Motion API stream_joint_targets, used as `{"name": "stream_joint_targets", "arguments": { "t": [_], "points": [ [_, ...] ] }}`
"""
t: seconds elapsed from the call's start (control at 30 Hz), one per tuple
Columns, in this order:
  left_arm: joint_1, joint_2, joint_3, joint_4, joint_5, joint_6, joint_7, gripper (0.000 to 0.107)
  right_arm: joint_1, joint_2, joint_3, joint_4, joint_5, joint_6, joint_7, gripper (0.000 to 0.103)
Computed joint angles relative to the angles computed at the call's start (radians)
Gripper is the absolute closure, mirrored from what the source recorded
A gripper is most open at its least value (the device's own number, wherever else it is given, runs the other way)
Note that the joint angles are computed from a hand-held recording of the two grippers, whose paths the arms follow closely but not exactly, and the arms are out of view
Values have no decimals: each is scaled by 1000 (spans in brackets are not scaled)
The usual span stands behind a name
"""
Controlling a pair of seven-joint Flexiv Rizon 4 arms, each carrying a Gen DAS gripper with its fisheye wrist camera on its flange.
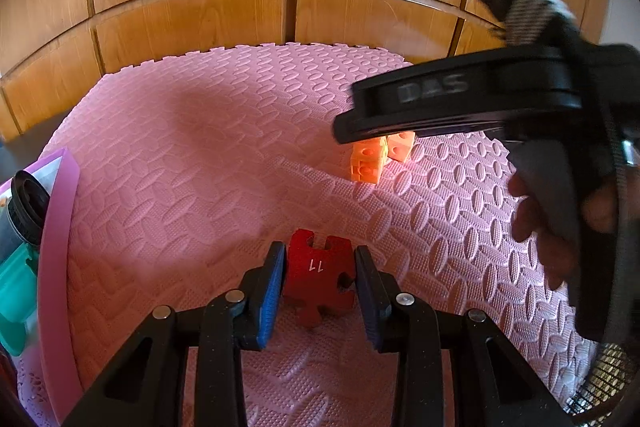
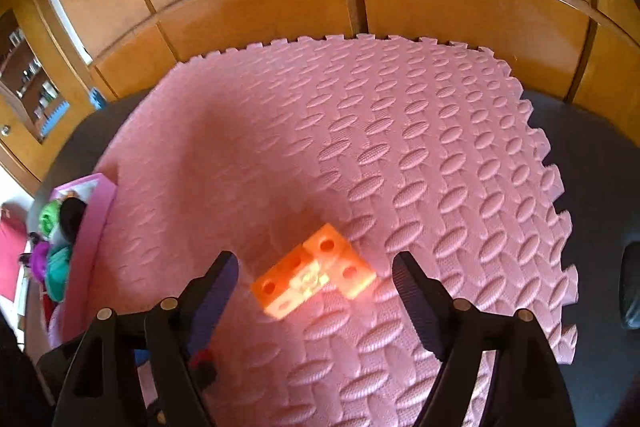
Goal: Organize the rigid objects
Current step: 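Grasp the orange linked cubes with right gripper while left gripper holds the red puzzle piece, then lift the orange cubes with the right gripper above the mat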
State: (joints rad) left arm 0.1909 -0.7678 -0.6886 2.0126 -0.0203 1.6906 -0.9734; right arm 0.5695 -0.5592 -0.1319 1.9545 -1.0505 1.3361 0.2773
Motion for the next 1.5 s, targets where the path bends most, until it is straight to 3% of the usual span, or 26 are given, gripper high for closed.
{"name": "stream_joint_targets", "arguments": {
  "t": [0.1, 0.13, 0.3, 0.47, 0.73, 0.87, 1.0, 1.1, 1.37, 1.5],
  "points": [
    [7, -2, -8, 0, -2, -3, -1, 72, -43, -35, 99, -50, 143, -76, -176, 23],
    [10, -3, -12, 0, -2, -5, -1, 72, -47, -42, 128, -68, 199, -116, -244, 30],
    [15, -5, -18, 1, -4, -6, -2, 72, -2, -17, 105, -20, 222, -68, -301, 30],
    [12, -5, -16, 0, -4, -6, -4, 72, 55, 22, 43, 48, 157, -39, -227, 30],
    [9, -2, -11, 3, -1, -1, -9, 72, 59, 38, 21, 79, 73, -7, -155, 28],
    [12, -4, -15, 0, -3, -5, -9, 72, 49, 37, 20, 84, 32, 21, -121, 23],
    [15, 0, -16, 3, -8, -8, -14, 73, 37, 24, 59, 56, 58, -38, -184, 22],
    [1, 10, 3, 4, -5, -6, -11, 73, 47, 24, 73, 43, 65, -117, -211, 31],
    [-9, 65, 34, 38, -21, -8, -22, 74, 30, 26, 77, 51, 3, -105, -167, 31],
    [37, 87, -1, 63, -18, 8, -33, 74, 30, 29, 71, 57, -39, -105, -133, 31]
  ]
}}
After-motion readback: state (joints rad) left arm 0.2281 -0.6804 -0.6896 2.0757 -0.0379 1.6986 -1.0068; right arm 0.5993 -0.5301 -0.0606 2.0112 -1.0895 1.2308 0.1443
